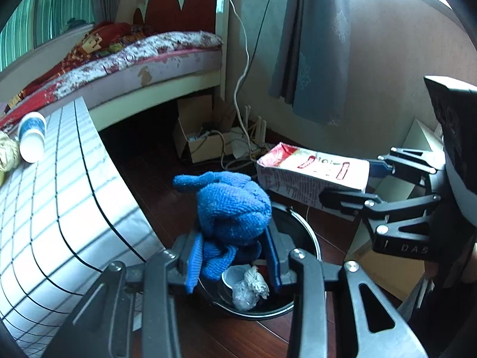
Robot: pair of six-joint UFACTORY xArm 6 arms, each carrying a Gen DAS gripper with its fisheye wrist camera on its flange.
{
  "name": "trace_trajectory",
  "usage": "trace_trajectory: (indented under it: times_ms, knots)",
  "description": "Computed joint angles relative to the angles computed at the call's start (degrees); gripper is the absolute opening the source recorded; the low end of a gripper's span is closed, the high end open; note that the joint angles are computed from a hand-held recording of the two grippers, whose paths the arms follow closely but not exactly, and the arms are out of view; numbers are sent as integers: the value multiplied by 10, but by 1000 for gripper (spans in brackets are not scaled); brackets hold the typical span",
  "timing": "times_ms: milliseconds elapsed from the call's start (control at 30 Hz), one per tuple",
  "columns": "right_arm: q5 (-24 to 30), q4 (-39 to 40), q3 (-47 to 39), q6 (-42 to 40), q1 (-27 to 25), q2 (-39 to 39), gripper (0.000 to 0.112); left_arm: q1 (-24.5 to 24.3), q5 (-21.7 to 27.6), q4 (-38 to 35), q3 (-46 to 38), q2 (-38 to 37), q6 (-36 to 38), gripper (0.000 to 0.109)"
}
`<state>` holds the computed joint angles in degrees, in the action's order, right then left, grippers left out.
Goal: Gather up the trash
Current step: 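Carry the blue cloth and white snack bag over the bucket and release both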
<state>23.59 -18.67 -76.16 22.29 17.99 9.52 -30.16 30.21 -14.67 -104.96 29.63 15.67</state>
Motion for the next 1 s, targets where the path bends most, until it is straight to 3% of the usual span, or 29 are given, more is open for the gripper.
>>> trace_trajectory:
  times_ms: [400,467,500,533,567,667,767,1000]
  knots:
    - [44,96,-19,-104,1,33,53,-1,52,-21,-37,41,5,39]
    - [61,106,-35,-108,-2,49,57,1,85,-41,-60,57,19,49]
    - [86,79,-49,-79,-5,61,76,1,93,-20,-70,66,-4,66]
    - [116,51,-65,-47,-8,74,88,0,83,25,-66,67,-47,94]
    - [140,46,-78,-35,-11,84,100,-1,69,70,-54,64,-91,103]
    - [181,35,-98,-16,-15,98,102,3,44,114,-24,52,-147,102]
    - [181,17,-95,-9,-13,97,102,5,33,152,-12,47,-187,102]
    - [185,1,-94,-11,-9,96,102,9,22,163,-1,40,-187,102]
